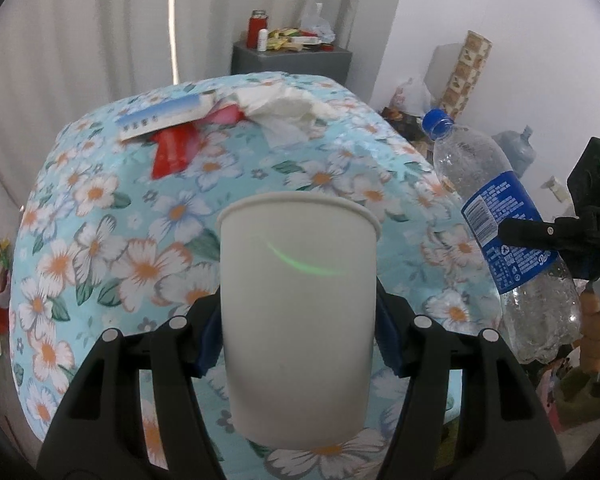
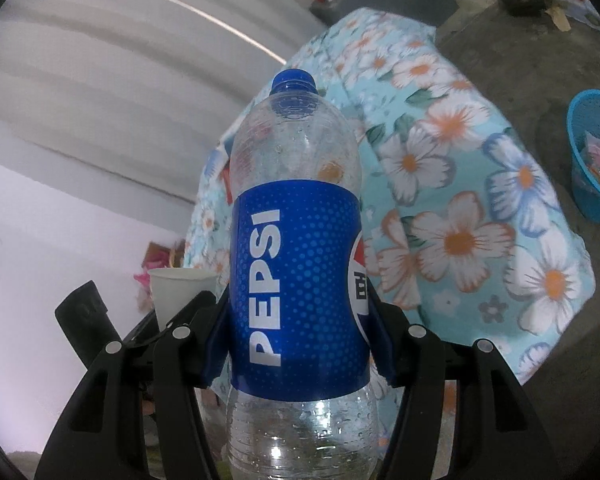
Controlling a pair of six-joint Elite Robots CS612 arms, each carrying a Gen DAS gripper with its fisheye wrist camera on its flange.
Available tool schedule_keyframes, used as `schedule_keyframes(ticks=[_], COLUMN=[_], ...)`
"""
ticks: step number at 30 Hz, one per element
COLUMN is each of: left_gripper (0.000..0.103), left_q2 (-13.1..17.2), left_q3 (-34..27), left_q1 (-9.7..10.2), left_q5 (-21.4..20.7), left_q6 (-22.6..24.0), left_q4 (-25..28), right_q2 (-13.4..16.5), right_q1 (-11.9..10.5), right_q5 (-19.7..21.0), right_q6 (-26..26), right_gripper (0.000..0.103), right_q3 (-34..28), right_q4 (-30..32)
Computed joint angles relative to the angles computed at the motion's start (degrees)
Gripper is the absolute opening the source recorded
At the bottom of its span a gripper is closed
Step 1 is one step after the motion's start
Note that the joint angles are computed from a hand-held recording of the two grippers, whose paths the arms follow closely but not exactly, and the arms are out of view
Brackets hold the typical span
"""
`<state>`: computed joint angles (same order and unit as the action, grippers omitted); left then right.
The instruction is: Collect trash
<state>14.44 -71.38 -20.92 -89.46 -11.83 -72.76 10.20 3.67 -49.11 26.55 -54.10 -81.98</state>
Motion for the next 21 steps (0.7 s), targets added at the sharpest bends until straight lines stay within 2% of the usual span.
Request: schedule_keyframes(ticks=[8, 21], left_gripper=[0.059, 0.059], left_q2=[-1.12, -1.89], left_q3=[1.28, 2.41], left_q1=[-1.34, -2.59], left_q5=[0.13, 0.48], left_q6=[2.83, 4.88], left_q4=[-2.35, -2.88], right_q2=[2.63, 3.78], right_q1=[-1.28, -2.26], right_q5=[0.50, 1.79], right_q6=[3.21, 5.02], right_gripper=[0.057, 0.057], right_q3=[-5.06, -6.92], right_q4=[-0.85, -2.48])
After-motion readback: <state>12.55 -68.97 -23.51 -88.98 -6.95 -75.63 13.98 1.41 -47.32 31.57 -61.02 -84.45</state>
